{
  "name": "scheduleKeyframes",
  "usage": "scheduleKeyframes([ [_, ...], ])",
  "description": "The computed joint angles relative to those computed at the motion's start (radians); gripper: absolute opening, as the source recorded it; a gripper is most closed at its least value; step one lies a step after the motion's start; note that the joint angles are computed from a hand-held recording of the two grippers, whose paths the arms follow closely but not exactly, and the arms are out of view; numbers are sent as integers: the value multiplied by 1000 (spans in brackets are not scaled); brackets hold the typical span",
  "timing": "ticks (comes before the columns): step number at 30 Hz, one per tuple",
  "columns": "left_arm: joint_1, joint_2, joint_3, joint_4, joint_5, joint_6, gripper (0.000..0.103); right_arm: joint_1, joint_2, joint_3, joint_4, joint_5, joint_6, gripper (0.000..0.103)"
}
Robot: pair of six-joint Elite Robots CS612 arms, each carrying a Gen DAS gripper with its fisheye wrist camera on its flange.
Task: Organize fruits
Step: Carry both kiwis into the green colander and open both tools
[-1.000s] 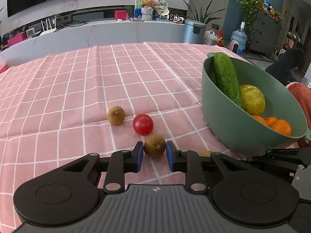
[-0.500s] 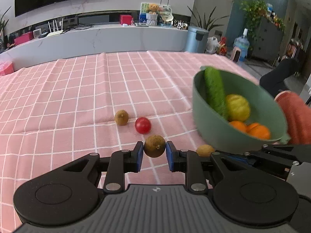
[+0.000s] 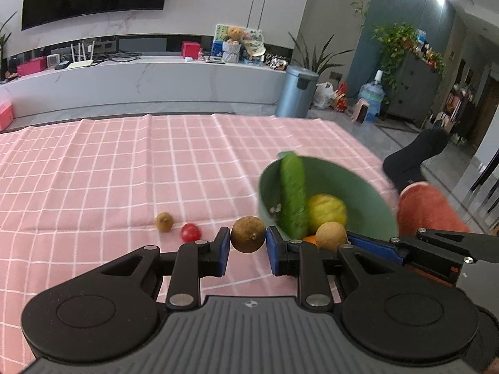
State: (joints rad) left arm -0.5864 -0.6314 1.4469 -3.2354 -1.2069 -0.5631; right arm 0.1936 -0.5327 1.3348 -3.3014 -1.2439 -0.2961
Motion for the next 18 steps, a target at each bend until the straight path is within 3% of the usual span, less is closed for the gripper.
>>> scheduleKeyframes([
  [8,10,38,-82,4,-97,36,28,-37,-2,-40,59,-45,-27,19],
  [18,23,117,-236,107,-226,134,28,-69,31,-168,318,-49,-181,19],
])
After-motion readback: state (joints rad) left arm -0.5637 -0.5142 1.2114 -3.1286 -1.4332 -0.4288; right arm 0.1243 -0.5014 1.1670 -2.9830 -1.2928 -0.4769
